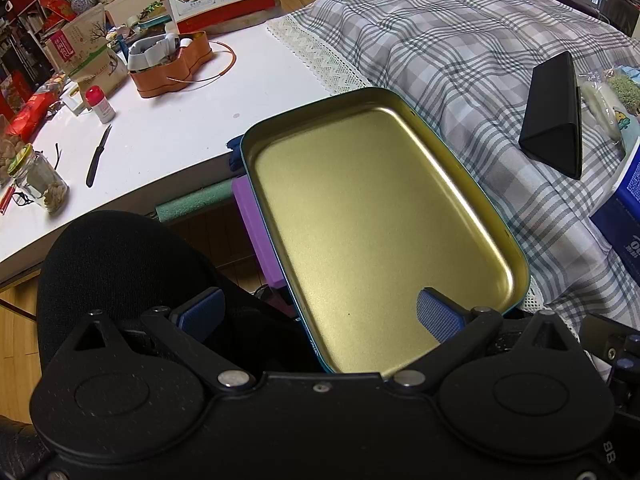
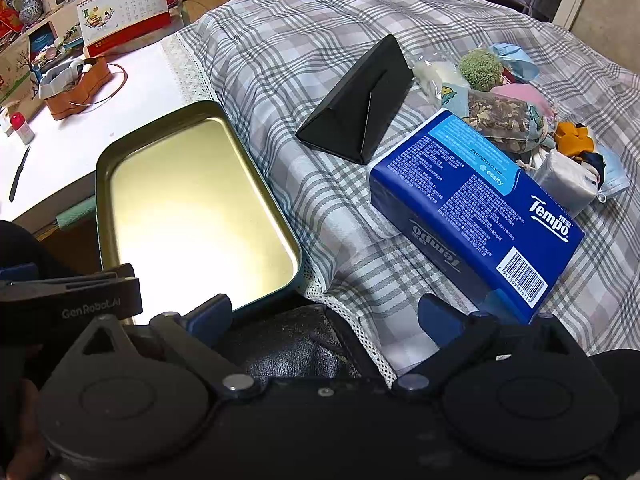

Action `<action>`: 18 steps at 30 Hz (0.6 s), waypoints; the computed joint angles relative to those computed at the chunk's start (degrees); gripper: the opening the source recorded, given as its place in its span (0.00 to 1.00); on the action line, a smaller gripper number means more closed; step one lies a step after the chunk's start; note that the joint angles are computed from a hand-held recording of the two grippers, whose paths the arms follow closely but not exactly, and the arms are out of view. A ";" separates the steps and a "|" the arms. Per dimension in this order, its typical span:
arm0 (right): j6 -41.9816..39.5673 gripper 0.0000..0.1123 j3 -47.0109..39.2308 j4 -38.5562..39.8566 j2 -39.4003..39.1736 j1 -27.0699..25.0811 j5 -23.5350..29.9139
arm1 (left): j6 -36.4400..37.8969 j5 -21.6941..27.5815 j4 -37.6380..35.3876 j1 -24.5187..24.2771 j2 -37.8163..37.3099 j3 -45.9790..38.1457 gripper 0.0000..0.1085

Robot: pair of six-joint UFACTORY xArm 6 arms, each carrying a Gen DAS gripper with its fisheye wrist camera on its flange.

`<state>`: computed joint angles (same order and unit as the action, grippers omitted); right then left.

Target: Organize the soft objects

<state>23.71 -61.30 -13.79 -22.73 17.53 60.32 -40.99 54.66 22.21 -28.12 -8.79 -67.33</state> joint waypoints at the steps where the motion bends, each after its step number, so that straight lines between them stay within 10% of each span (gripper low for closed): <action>1: 0.11 0.89 -0.04 -0.05 0.05 0.06 0.05 | 0.03 0.05 0.00 -0.01 0.03 -0.05 0.91; 18: 0.50 0.89 0.27 -0.49 0.10 0.45 0.15 | 0.19 0.16 0.09 0.01 -0.01 0.00 0.91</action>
